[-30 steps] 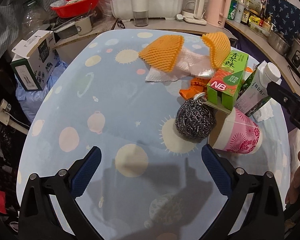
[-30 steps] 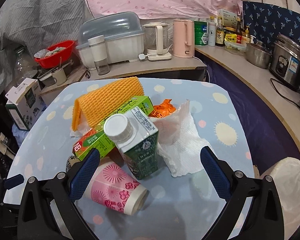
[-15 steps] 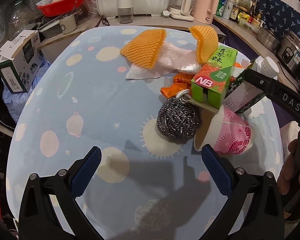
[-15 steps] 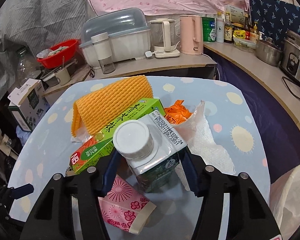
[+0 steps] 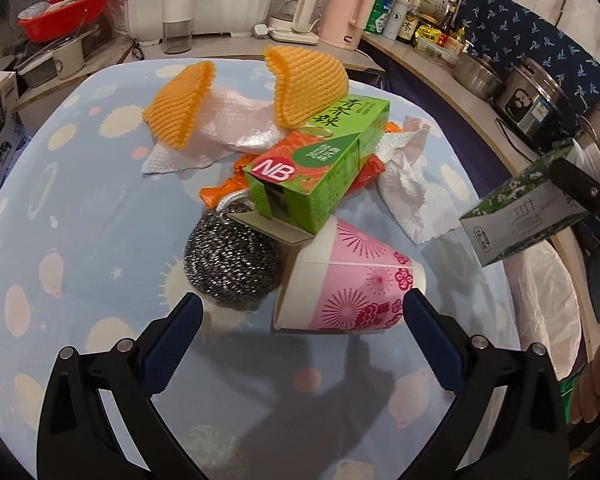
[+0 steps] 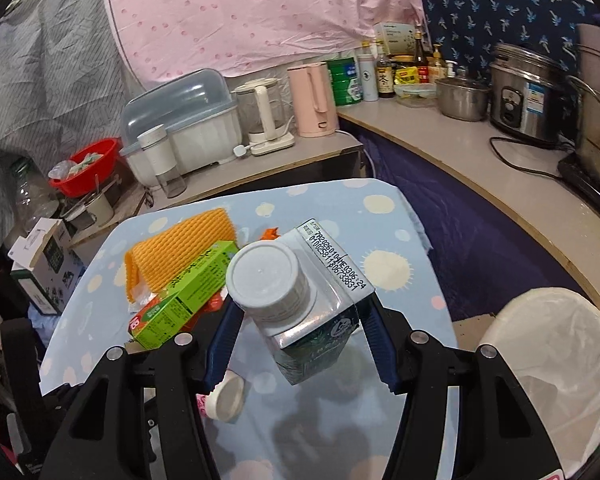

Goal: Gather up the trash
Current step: 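Lift the carton with the right tool while the left tool grasps the pink cup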

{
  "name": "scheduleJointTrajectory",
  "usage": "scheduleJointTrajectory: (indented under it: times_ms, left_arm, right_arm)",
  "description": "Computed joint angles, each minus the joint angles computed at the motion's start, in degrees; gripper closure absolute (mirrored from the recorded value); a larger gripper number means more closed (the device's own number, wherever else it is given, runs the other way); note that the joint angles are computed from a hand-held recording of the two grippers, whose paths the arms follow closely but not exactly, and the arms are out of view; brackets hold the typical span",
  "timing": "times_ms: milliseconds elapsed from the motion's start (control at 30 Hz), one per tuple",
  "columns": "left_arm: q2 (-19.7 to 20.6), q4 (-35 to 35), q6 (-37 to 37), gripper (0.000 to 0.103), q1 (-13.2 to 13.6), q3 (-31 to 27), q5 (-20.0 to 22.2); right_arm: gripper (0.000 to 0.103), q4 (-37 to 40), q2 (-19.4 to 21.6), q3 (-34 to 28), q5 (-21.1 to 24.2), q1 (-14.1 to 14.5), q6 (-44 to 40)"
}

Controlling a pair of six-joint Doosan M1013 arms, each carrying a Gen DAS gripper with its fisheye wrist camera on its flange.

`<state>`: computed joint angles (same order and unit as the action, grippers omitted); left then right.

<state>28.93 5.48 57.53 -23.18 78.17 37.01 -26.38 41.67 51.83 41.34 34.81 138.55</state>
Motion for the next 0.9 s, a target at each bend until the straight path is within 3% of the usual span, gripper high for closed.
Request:
scheduleJointTrajectory:
  times_ms: [167,267,400,467,533,733,900]
  left_arm:
    - [0.8,-2.0,2.5,0.01,-0.1,-0.1,-2.8]
    - [1.0,-2.2,4.6,0.017,-0.5,-0.2,-4.1]
    - [1.5,-8.6,11.8,0.045,-0.6,-0.9,-3.2]
    - [1.9,-11.6,14.6,0.052,-0.6,-1.4,-2.0]
    - [2.1,-13.3,16.2,0.074,-0.7,-1.7,-1.1]
    - [1.7,-13.5,16.4,0.099,-1.6,-1.2,-1.3]
    - [0.6,-11.7,15.6,0.101,-2.4,-0.4,-2.1]
  right_arm:
    - [0.047,-4.2,-2.6,4.8,0.7,-0.3,5.9]
    - [0.047,-5.1,-3.6,6.5,1.2,-0.7,8.2]
    - [0.047,-6.6,-4.7,8.3,1.7,-0.9,10.5]
    - [0.047,-7.3,-5.2,9.1,1.8,-0.9,11.6]
    - [0.047,-8.0,-5.9,10.1,1.8,-1.0,12.7]
    - [0.047,-9.9,-7.7,12.8,1.7,-1.0,15.3]
    - [0.047,-12.7,-9.7,15.6,1.8,-0.9,18.7]
